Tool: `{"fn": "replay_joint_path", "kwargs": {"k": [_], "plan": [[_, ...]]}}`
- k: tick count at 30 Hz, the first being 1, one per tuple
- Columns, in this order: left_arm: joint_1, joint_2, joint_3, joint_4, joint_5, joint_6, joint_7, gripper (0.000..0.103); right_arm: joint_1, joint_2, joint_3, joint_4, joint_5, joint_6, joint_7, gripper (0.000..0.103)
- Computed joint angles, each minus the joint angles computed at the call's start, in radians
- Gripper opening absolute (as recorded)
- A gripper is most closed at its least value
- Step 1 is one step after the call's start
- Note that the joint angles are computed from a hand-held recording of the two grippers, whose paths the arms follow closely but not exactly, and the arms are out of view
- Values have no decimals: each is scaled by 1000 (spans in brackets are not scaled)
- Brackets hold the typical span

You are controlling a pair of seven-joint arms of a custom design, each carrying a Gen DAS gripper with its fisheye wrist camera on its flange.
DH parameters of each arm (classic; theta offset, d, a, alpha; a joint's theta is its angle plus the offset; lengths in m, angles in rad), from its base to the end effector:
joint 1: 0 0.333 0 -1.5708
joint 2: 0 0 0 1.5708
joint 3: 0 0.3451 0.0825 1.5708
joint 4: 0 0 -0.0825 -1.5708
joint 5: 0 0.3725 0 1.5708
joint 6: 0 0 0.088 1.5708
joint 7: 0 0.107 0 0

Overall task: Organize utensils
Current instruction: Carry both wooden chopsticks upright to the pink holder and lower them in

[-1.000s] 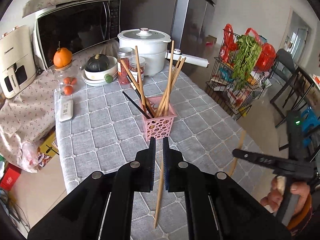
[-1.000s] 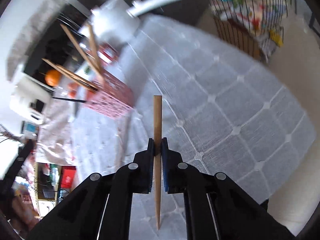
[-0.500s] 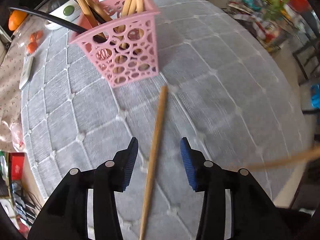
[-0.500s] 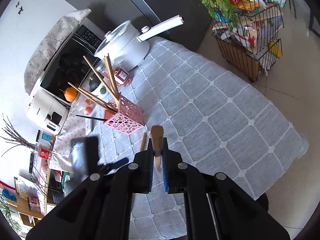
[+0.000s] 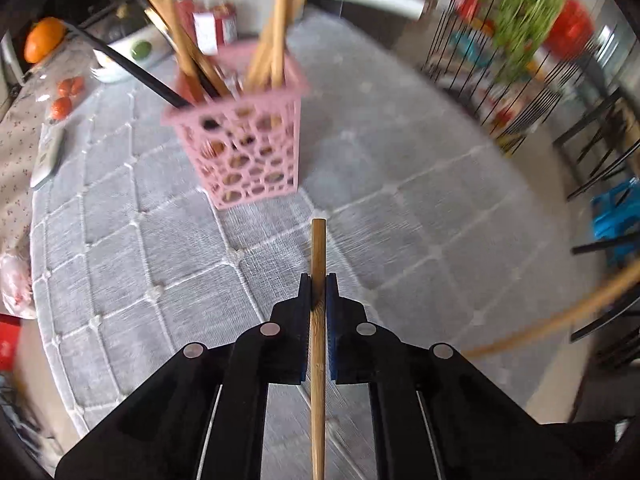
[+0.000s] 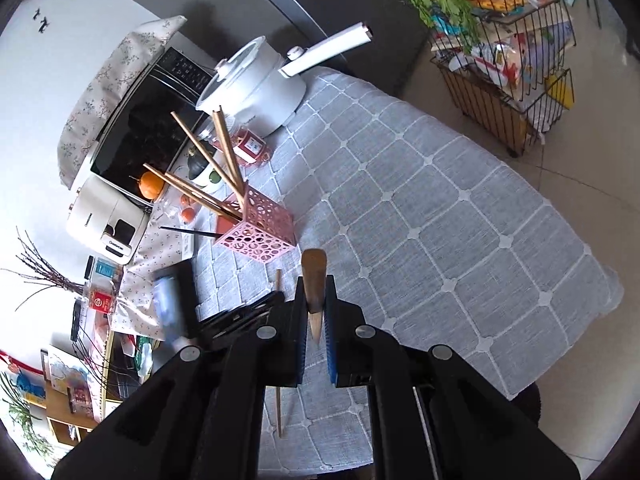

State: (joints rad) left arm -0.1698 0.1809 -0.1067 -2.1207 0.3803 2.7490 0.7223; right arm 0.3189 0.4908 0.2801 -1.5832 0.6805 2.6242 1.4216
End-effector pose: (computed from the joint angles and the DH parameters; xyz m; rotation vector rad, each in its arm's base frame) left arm 0.5732 -0.1756 0.4108 -2.2138 1.7037 -0.5530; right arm 0.6303 0.3657 0.4503 -1.8077 1.5247 0.2950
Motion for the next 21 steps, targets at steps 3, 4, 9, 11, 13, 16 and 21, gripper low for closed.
{"fn": "replay_joint_path", "kwargs": {"k": [3, 4, 9, 11, 13, 16, 21], "plan": [[-2, -135, 8, -107, 82, 94, -92, 6, -5, -13, 8, -14, 15, 12, -14, 8], [6, -161, -3, -124, 88, 99, -96, 6, -8, -17, 12, -18, 24, 15, -21, 8], [60, -260, -57, -167, 237, 107, -244, 6, -6, -33, 16, -28, 48, 23, -39, 8], [103, -302, -87, -172, 343, 118, -357, 6, -6, -37, 16, -26, 56, 19, -44, 8], [160, -327, -125, -161, 476, 129, -491, 6, -13, -45, 25, -23, 81, 18, -63, 8], [233, -378, -176, -130, 714, 109, -739, 6, -11, -60, 26, -16, 104, 31, -86, 8], [282, -428, -211, -55, 1147, 19, -1216, 6, -10, -65, 32, 30, 150, 65, -127, 8]]}}
